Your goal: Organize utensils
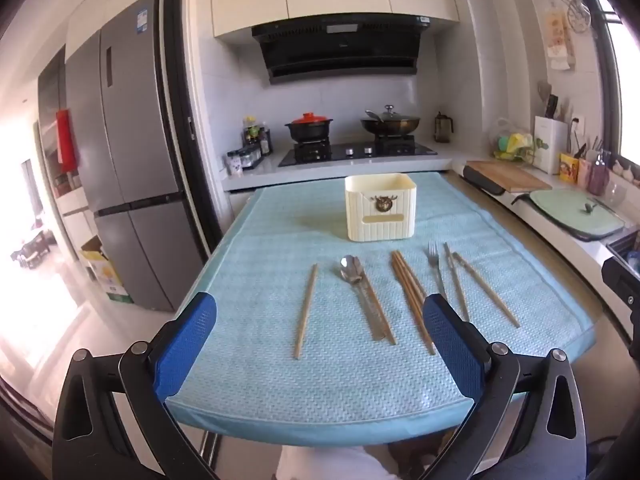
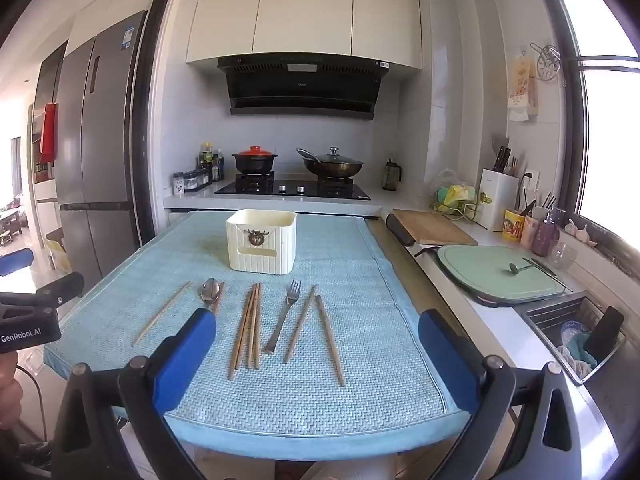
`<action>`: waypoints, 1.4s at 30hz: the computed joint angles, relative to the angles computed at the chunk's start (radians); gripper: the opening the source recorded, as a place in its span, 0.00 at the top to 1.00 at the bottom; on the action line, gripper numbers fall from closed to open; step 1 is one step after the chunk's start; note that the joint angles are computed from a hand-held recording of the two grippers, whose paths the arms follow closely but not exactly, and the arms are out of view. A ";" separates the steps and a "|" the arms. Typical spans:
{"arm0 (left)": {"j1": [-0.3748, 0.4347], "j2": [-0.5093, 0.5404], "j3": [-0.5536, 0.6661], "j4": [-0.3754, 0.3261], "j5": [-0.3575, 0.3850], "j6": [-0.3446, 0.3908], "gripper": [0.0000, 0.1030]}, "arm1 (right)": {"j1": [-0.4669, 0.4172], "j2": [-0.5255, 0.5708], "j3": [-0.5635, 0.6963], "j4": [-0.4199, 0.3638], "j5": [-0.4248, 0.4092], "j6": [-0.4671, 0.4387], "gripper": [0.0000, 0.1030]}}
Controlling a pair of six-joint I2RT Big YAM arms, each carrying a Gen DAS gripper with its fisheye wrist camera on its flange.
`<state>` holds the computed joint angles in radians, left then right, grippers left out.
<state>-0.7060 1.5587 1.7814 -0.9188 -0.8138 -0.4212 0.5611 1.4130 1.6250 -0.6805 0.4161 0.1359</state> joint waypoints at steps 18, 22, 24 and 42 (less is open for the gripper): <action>0.001 0.012 0.021 -0.045 0.024 -0.038 0.00 | 0.001 -0.009 -0.003 -0.011 -0.002 0.023 0.00; 0.001 0.011 0.022 -0.047 0.026 -0.039 0.00 | 0.003 -0.014 -0.011 -0.007 0.000 0.023 0.00; 0.001 0.012 0.022 -0.047 0.027 -0.038 0.00 | 0.007 -0.012 -0.007 -0.009 0.005 0.024 0.00; -0.003 0.018 0.024 -0.052 0.020 -0.044 0.00 | -0.002 -0.015 -0.012 -0.006 -0.007 0.025 0.00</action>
<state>-0.7095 1.5766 1.8050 -0.9711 -0.7941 -0.4654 0.5591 1.3981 1.6133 -0.6870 0.4087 0.1610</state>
